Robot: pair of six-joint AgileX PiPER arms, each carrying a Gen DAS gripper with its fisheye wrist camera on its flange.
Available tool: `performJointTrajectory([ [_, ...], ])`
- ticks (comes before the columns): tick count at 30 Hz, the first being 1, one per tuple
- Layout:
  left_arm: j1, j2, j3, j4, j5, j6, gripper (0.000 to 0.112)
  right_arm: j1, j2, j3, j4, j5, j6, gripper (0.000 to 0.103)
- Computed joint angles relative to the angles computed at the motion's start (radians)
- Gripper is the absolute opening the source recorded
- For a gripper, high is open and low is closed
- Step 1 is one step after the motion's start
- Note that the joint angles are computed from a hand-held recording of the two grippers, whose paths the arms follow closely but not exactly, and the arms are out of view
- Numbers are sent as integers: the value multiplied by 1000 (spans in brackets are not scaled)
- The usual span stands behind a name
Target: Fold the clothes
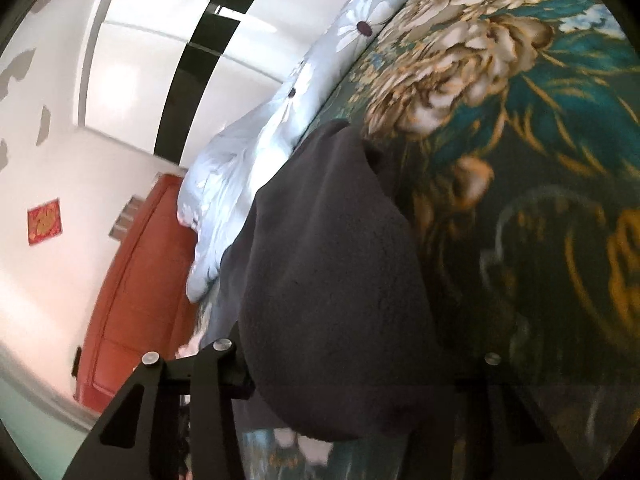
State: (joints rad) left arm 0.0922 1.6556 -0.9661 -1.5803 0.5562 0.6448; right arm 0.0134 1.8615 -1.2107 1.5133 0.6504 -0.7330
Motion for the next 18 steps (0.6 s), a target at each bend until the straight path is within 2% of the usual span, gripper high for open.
performJointTrajectory([
  [4,84,-165,125,133,46,-49,38,25,-91,97,-69,44,12,48],
  [7,160,-247,200,187,113,-34,38,74,-165,122,-220,34,81,48],
  [10,211,-243,240,171,173,15,39,133,-216,116,-394,-1,176,49],
  [15,211,-238,227,185,173,32,43,125,-203,104,-410,14,258,54],
  [18,262,-265,246,166,201,71,53,94,-212,97,-448,43,255,54],
])
